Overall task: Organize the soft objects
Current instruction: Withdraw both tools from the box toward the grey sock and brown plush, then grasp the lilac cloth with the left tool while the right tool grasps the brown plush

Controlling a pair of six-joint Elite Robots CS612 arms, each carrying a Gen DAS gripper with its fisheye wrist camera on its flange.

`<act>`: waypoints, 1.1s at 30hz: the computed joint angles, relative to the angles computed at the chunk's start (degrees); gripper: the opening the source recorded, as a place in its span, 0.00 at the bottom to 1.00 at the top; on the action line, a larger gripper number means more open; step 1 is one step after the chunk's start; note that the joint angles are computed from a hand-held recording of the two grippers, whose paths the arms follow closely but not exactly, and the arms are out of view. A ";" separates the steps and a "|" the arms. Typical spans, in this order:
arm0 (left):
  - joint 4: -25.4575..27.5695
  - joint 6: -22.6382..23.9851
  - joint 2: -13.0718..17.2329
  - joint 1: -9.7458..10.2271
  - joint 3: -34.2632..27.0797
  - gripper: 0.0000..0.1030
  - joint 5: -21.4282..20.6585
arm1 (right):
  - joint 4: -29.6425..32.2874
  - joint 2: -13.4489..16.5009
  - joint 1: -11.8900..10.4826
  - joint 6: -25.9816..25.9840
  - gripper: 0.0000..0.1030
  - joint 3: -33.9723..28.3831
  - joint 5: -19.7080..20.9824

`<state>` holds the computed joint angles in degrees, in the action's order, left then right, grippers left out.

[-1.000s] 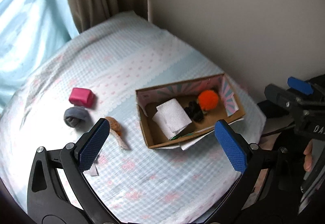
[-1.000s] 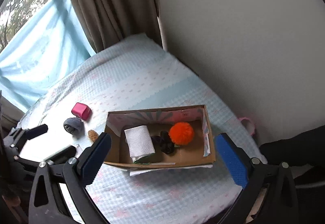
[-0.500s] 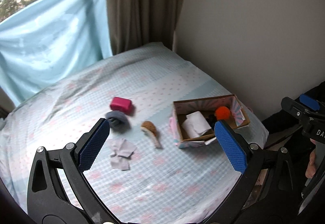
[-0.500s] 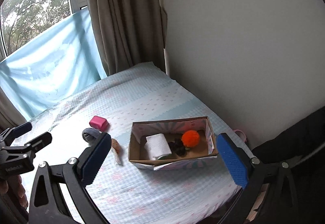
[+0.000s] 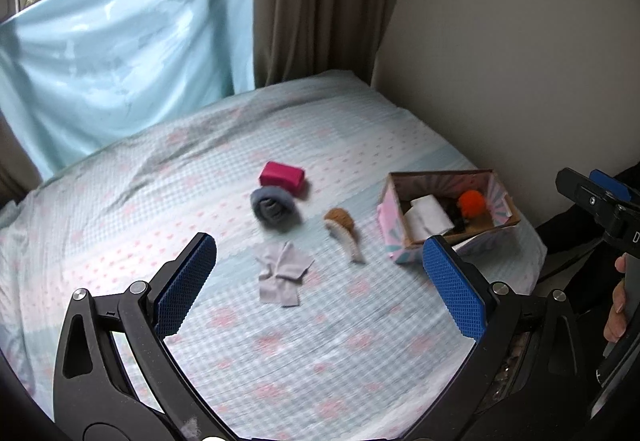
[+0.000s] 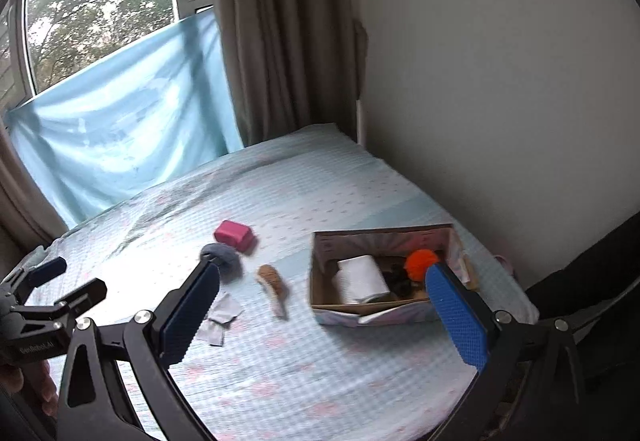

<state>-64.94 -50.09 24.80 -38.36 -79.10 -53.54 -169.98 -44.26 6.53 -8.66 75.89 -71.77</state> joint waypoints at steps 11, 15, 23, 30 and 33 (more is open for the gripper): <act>2.09 -3.45 5.20 3.15 -3.00 1.00 -4.42 | 7.06 7.72 3.86 -2.85 1.00 -8.70 1.64; 2.41 -5.21 6.49 4.56 -2.23 1.00 -6.71 | 12.31 11.75 5.25 -6.61 1.00 -14.31 1.35; -1.11 -8.81 9.45 7.31 1.41 0.99 -11.85 | 22.84 21.89 7.48 -14.36 1.00 -28.50 0.23; -6.49 -7.56 11.52 9.30 6.83 0.99 -16.05 | 30.47 32.12 8.66 -19.46 0.99 -43.70 -3.48; -8.33 -6.58 11.90 9.70 8.72 0.99 -16.43 | 35.64 36.97 8.97 -20.18 0.99 -51.79 -5.25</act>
